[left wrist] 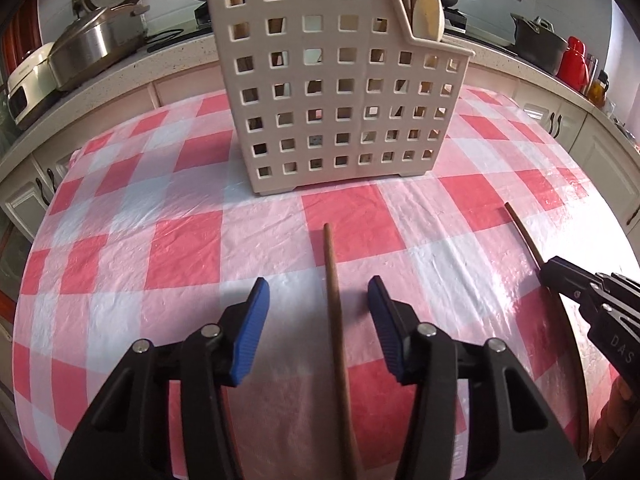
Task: Organize utensils
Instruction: 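Grasp a wooden chopstick with the right tool while the left tool grasps one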
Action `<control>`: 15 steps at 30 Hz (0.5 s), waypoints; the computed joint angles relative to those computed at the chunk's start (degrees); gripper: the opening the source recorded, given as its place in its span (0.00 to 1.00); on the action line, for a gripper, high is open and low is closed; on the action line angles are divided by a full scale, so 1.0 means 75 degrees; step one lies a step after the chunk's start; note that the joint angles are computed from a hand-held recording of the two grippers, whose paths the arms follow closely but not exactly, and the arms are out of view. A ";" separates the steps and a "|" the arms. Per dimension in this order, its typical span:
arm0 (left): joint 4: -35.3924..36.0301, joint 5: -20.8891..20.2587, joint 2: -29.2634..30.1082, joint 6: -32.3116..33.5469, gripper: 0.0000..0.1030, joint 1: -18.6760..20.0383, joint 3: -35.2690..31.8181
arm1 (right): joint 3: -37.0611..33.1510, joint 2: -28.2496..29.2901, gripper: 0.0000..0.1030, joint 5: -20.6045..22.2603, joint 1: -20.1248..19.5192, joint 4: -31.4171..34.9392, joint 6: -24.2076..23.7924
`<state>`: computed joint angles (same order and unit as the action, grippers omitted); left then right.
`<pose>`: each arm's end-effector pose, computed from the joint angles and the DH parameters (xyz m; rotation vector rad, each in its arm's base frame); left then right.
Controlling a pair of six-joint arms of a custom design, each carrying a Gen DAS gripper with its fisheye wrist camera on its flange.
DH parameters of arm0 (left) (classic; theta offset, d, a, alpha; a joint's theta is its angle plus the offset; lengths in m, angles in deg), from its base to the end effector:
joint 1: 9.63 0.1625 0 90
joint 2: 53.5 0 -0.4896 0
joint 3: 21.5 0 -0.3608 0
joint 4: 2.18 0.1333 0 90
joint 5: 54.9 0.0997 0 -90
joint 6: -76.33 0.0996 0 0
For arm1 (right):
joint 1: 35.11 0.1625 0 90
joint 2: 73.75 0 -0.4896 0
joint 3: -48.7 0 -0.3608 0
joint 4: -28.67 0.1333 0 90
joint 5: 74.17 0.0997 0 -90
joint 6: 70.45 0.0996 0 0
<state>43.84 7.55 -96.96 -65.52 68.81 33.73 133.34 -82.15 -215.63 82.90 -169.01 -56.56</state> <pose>0.0412 -0.6936 0.2978 0.8889 2.3392 -0.5607 0.3718 -0.5810 -0.1174 -0.0269 -2.3193 1.0002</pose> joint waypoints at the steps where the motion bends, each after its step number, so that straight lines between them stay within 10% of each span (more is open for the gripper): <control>1: 0.0032 -0.0001 0.0007 0.0021 0.36 -0.0006 -0.0018 | -0.0034 0.0010 0.06 -0.0035 0.0007 0.0054 -0.0014; 5: 0.0385 0.0021 0.0092 -0.0023 0.06 -0.0009 -0.0254 | -0.0245 0.0079 0.06 -0.0277 0.0066 0.0384 -0.0132; 15: 0.0489 0.0695 -0.0395 -0.0314 0.06 0.0126 -0.0008 | -0.0033 -0.0022 0.06 -0.0079 0.0141 -0.0280 -0.0241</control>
